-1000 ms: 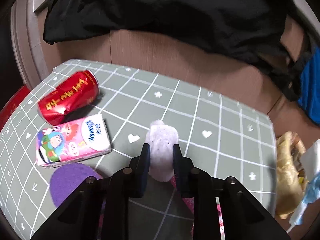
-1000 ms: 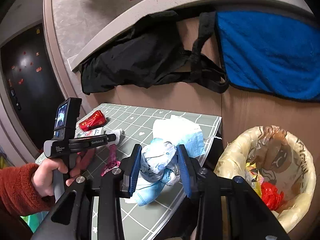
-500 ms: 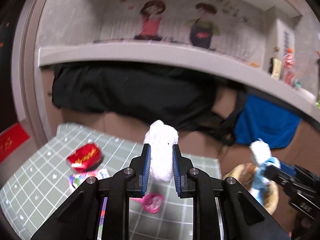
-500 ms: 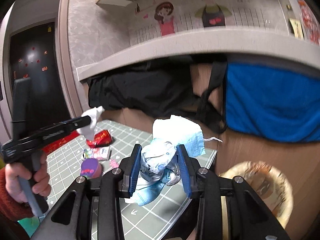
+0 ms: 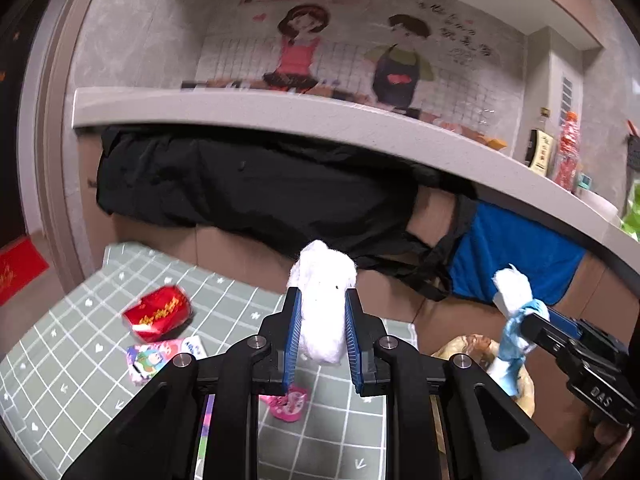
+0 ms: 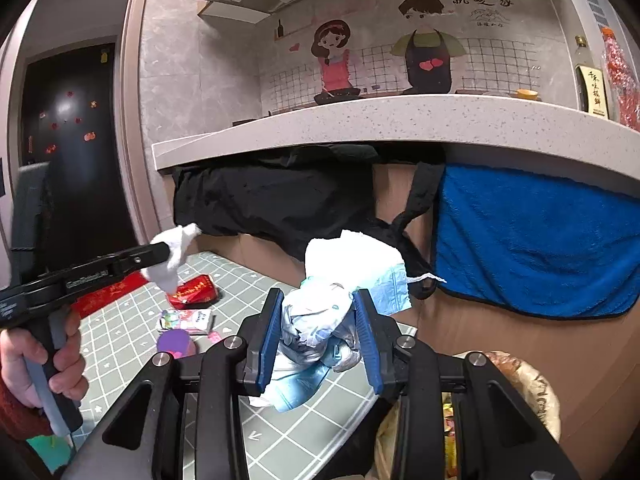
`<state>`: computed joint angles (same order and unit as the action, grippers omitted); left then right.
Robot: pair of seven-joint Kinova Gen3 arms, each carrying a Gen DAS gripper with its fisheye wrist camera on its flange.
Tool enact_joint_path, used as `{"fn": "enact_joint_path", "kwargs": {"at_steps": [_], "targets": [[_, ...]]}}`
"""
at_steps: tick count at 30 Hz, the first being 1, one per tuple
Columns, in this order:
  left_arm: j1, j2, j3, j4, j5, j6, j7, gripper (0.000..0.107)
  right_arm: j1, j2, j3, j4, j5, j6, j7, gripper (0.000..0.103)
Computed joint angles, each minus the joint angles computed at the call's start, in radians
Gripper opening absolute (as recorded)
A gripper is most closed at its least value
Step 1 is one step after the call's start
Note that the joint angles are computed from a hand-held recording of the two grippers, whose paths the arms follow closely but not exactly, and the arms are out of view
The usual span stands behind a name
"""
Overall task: Collect trash
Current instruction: 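Carry the cotton ball and mask bundle over the yellow-bagged bin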
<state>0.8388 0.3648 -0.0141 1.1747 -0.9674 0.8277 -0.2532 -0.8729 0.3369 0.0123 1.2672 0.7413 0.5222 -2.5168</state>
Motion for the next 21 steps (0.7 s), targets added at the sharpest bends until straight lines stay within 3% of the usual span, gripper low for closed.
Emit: {"fn": "enact_joint_path", "kwargs": {"at_steps": [3,10,21], "targets": [[0.049,0.022,-0.006,-0.029,-0.068,0.001,0.009,0.021,-0.023,-0.027,0.024,0.028,0.051,0.005,-0.041,0.034],[0.131,0.116,-0.039,-0.161,-0.110,-0.016,-0.036,0.022,-0.040,-0.115,0.020,0.124,0.246,0.072,-0.196,0.034],[0.138,0.309,-0.022,-0.468,0.127,0.013,-0.293,0.022,0.103,-0.217,-0.068,0.275,0.287,0.098,-0.300,0.034]]}}
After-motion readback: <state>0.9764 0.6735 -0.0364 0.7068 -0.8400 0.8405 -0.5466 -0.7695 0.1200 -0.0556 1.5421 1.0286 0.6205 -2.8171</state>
